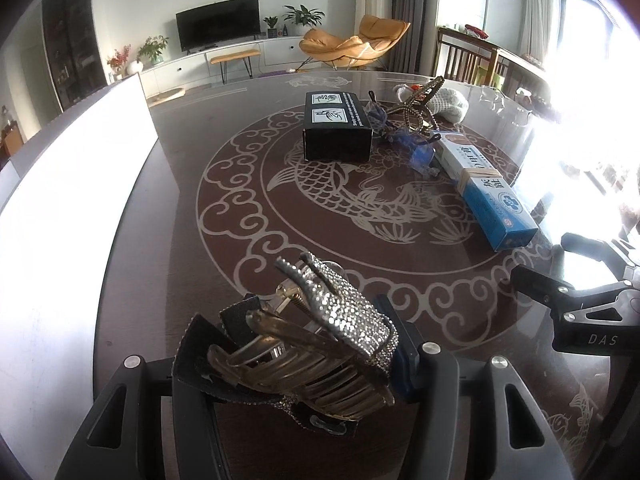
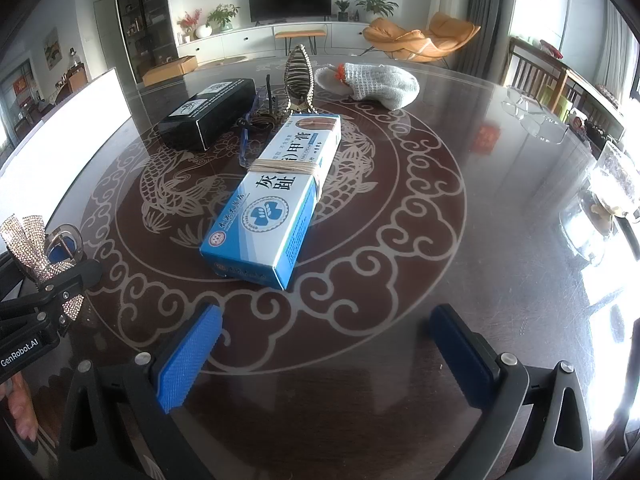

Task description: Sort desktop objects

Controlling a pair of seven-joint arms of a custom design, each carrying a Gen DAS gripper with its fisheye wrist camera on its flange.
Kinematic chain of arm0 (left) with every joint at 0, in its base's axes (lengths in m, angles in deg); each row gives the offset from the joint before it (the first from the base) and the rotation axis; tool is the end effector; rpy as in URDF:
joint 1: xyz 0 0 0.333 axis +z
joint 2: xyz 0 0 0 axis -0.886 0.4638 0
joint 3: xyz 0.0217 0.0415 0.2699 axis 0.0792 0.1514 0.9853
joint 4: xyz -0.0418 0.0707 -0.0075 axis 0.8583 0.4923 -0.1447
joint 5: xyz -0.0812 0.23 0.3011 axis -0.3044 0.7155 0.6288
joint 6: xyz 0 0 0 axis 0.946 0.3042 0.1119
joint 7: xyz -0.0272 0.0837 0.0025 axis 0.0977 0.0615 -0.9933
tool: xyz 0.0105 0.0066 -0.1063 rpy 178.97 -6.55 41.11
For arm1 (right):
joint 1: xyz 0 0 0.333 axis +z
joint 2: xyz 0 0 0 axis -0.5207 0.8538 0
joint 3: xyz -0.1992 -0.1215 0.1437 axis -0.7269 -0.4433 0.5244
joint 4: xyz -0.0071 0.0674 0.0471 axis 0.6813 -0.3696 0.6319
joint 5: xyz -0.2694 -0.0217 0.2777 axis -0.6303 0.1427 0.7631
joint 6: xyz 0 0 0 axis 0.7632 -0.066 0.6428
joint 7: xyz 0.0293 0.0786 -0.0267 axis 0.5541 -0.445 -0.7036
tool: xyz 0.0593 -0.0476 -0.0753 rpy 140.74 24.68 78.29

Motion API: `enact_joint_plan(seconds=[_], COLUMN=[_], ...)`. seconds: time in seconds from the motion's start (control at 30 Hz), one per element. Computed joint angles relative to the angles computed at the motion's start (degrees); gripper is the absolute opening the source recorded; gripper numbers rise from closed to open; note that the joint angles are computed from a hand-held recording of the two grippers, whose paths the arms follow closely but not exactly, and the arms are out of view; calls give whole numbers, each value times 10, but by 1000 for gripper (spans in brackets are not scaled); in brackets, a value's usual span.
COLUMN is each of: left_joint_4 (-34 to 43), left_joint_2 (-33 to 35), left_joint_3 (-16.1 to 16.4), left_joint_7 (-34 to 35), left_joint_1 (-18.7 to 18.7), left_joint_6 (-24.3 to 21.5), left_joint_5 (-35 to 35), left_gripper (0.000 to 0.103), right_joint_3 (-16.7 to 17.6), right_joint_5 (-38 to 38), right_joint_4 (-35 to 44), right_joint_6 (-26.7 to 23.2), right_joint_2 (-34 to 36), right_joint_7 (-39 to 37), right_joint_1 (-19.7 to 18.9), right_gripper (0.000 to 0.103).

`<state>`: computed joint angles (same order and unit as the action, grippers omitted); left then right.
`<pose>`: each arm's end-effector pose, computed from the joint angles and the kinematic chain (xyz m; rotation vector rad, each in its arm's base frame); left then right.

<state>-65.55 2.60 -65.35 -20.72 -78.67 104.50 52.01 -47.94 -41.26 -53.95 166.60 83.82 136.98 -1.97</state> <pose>0.5698 -0.2704 0.4002 -1.7479 1.9390 -0.6706 0.6045 0.3489 0.4019 -2.0007 1.6927 -0.5530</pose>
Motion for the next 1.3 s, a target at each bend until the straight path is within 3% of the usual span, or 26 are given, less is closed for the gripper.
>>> enact_joint_plan(seconds=[0.37,0.43,0.5,0.6,0.73,1.3], left_joint_4=[-1,-2,11,11,19,16], left_joint_2=[1,2,10,10,14,12], left_joint_3=[-2,-6,-6,-4,-4,-4], left_joint_7=[7,23,30,31,32,31], left_joint_1=[2,5,2,0,-1,-2], left_joint_6=[4,6,-12,-13,-30,-32], left_joint_5=[-7,-21,-26,-28,-37,-38], left_gripper=[59,78,88,90,103,103], right_joint_3=[0,0,0,0,0,0], right_joint_5=[0,0,0,0,0,0], right_joint_4=[0,0,0,0,0,0], right_joint_6=[0,0,0,0,0,0], right_joint_2=[0,0,0,0,0,0], right_joint_7=[0,0,0,0,0,0], right_joint_1=[0,0,0,0,0,0], right_gripper=[103,103,103,103,103,103])
